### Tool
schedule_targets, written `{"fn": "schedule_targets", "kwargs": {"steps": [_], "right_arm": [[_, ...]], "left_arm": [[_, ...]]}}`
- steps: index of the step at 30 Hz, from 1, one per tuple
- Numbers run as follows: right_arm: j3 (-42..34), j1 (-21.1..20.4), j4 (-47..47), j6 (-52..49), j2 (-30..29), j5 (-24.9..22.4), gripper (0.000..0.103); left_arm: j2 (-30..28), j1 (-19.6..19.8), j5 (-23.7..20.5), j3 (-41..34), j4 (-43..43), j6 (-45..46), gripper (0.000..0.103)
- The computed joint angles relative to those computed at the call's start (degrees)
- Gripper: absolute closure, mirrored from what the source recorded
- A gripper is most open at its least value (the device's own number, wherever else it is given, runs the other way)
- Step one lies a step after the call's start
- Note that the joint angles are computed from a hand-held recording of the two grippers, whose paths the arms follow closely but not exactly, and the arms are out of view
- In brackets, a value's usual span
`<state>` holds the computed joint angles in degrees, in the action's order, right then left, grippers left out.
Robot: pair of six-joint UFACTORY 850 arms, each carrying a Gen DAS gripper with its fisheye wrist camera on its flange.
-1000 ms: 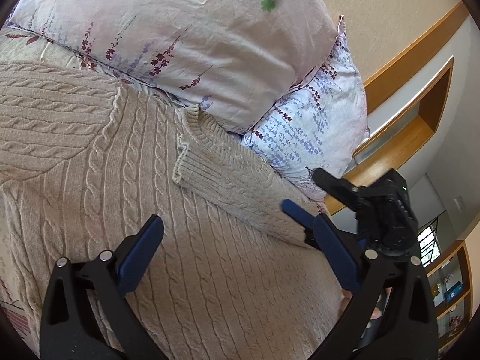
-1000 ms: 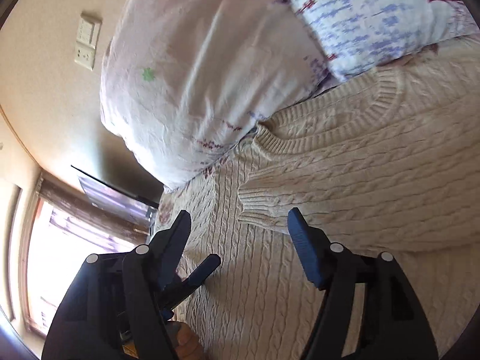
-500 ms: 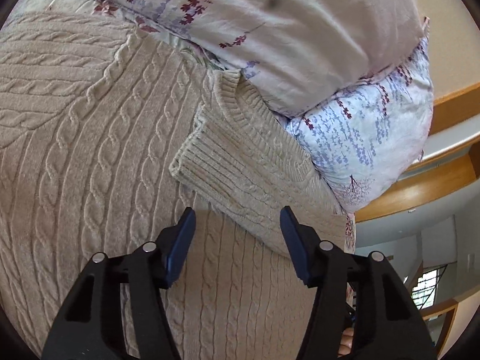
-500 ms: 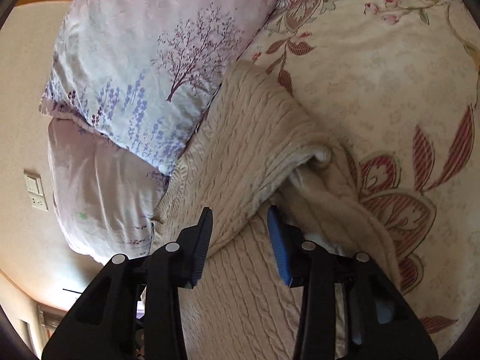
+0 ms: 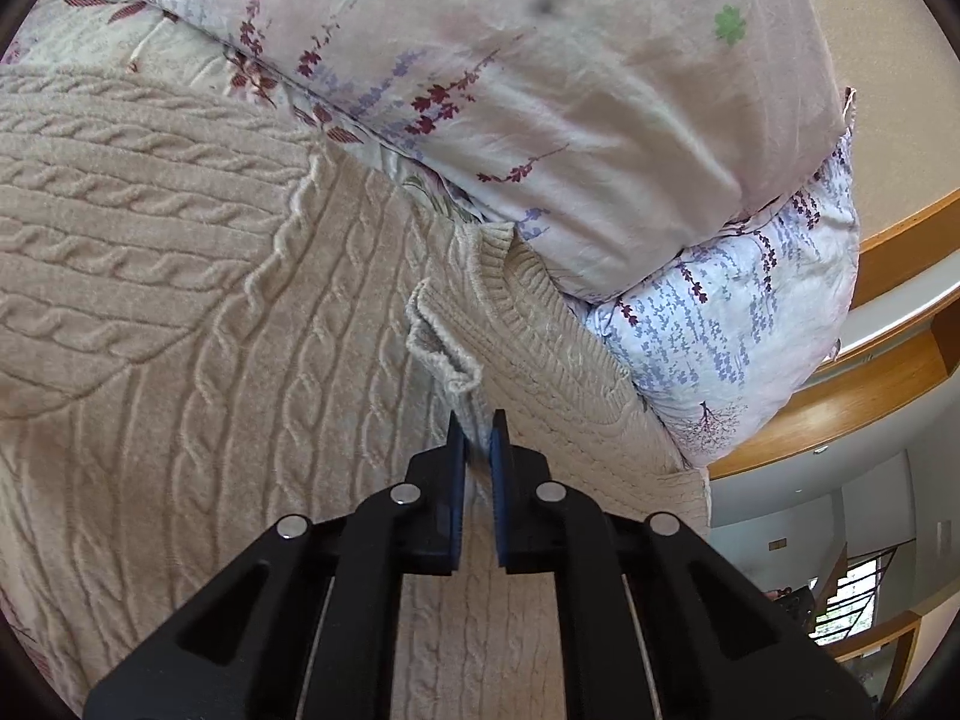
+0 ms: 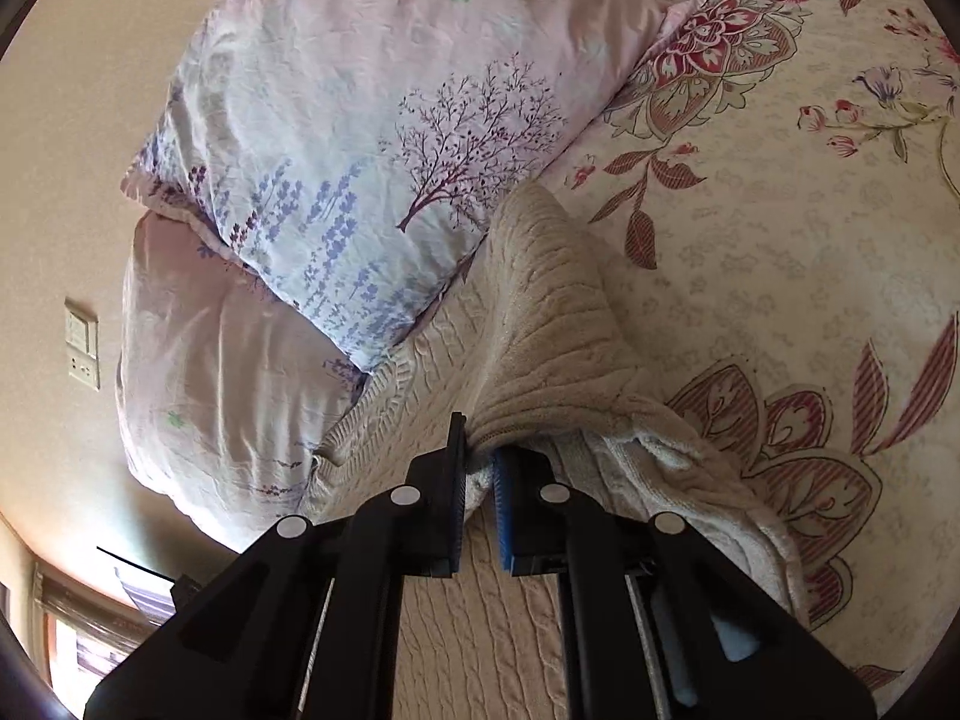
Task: Fold small clothes
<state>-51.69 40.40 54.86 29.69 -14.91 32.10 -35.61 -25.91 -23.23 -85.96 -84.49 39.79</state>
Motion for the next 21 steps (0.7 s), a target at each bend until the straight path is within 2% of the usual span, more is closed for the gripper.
{"fn": "schedule_targets", "kwargs": {"steps": [4,7,9,10,12,13,14,17,20,21], "right_arm": [[-1.2,-0.2,3.2,-2.3,-1.8,-3.8,0.094],[-0.7,0.3,4.3,-4.0,-1.3,-5.1,0.092],[1.0,1.1,1.0,-1.7,0.4,-3.6,0.073],[2.0,2.0,0.7,-1.9,1.5,-0.9,0.065],[2.4,3.8,6.5,-9.7,2.9,3.8,0.059],[1.7,4.3,10.6,-15.7,3.2,5.5,0.051],[0.8,4.1,12.8,-19.7,3.1,5.8,0.047],[-1.3,1.5,13.3,-22.1,1.8,1.3,0.045],[-4.1,-0.8,20.7,-28.3,-1.3,-4.6,0.043],[-4.6,-0.9,21.1,-28.4,-2.5,-5.0,0.042]], "left_arm": [[-0.6,0.7,-0.3,0.3,5.3,-5.5,0.096],[-0.9,0.7,-0.4,0.4,4.9,-4.3,0.094],[-0.9,0.6,-0.1,0.1,6.4,-5.2,0.092],[-1.0,0.6,-0.2,0.1,6.2,-5.1,0.092],[-1.0,0.7,-0.3,0.2,5.2,-4.5,0.092],[-1.0,0.7,-0.3,0.2,4.8,-4.2,0.092],[-1.0,0.6,-0.2,0.3,4.3,-3.9,0.092],[-0.8,0.7,-0.3,0.7,2.5,-2.6,0.092],[-0.7,1.1,-1.7,1.1,0.2,-0.8,0.092],[-0.5,1.4,-2.7,1.7,-1.0,0.1,0.091]]}}
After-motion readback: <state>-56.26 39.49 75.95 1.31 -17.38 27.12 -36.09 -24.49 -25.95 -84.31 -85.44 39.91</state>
